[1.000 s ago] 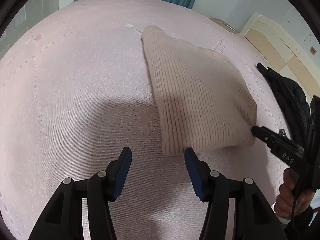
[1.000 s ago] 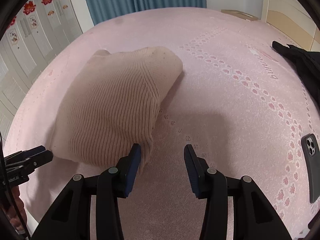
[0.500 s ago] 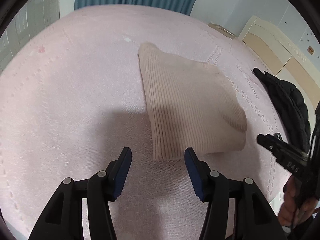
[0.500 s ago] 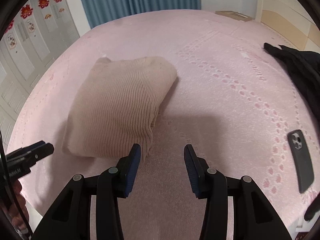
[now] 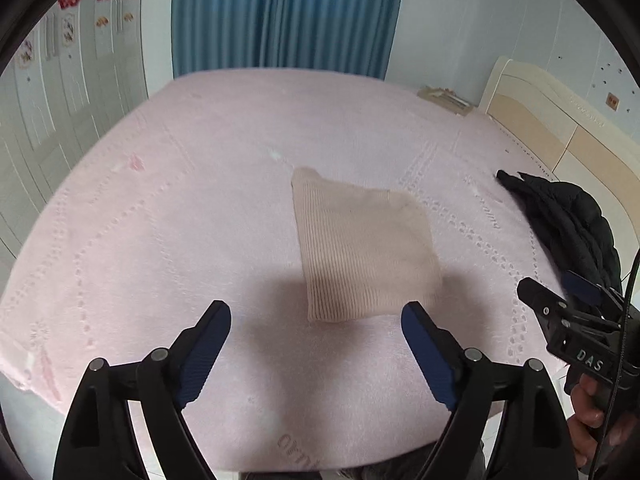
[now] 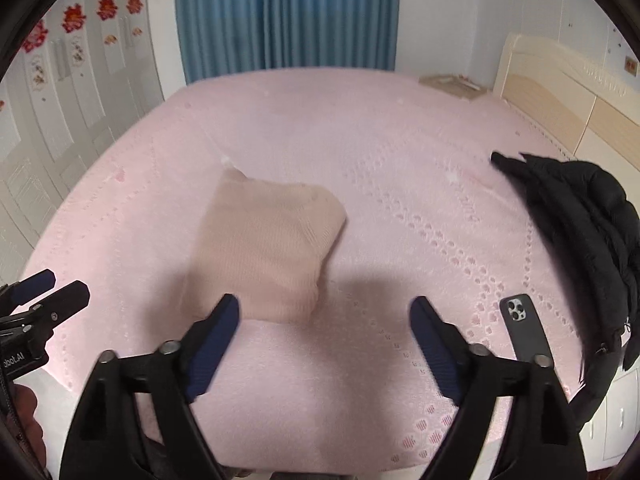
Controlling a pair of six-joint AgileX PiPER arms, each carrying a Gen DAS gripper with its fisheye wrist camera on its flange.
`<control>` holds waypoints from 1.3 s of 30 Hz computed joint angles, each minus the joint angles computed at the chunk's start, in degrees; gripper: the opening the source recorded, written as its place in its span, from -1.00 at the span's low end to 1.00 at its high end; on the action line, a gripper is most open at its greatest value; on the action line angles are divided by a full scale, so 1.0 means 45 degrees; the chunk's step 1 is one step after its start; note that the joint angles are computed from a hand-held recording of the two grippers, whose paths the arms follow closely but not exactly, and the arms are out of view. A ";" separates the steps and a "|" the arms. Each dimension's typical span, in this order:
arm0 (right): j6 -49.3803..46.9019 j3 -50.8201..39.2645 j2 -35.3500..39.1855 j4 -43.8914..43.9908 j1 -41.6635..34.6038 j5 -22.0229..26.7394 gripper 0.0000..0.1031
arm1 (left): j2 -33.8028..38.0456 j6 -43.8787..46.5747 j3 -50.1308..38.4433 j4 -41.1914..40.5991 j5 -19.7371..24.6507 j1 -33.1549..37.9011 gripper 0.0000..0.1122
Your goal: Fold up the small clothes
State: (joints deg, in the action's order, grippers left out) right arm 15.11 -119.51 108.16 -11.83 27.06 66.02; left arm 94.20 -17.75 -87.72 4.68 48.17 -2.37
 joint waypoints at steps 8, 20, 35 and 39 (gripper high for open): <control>0.0404 0.1265 -0.1866 -0.0187 0.0383 0.0398 0.95 | -0.1821 -0.0818 0.0532 0.0938 0.1042 -0.0724 0.66; 0.1086 0.2910 -0.3863 -0.0975 0.1074 0.0376 0.96 | -0.2898 -0.2090 0.0716 0.2180 0.1617 -0.1599 0.66; 0.1353 0.3088 -0.4312 -0.0929 0.1093 0.0357 0.96 | -0.3216 -0.2646 0.0888 0.2706 0.1920 -0.2022 0.66; 0.1281 0.2992 -0.4249 -0.0908 0.1101 0.0399 0.96 | -0.3307 -0.2593 0.0970 0.2600 0.1899 -0.1938 0.66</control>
State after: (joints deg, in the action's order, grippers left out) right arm 20.87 -106.05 89.04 -15.92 32.01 67.82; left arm 79.32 -29.42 -83.36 16.38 56.71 -11.09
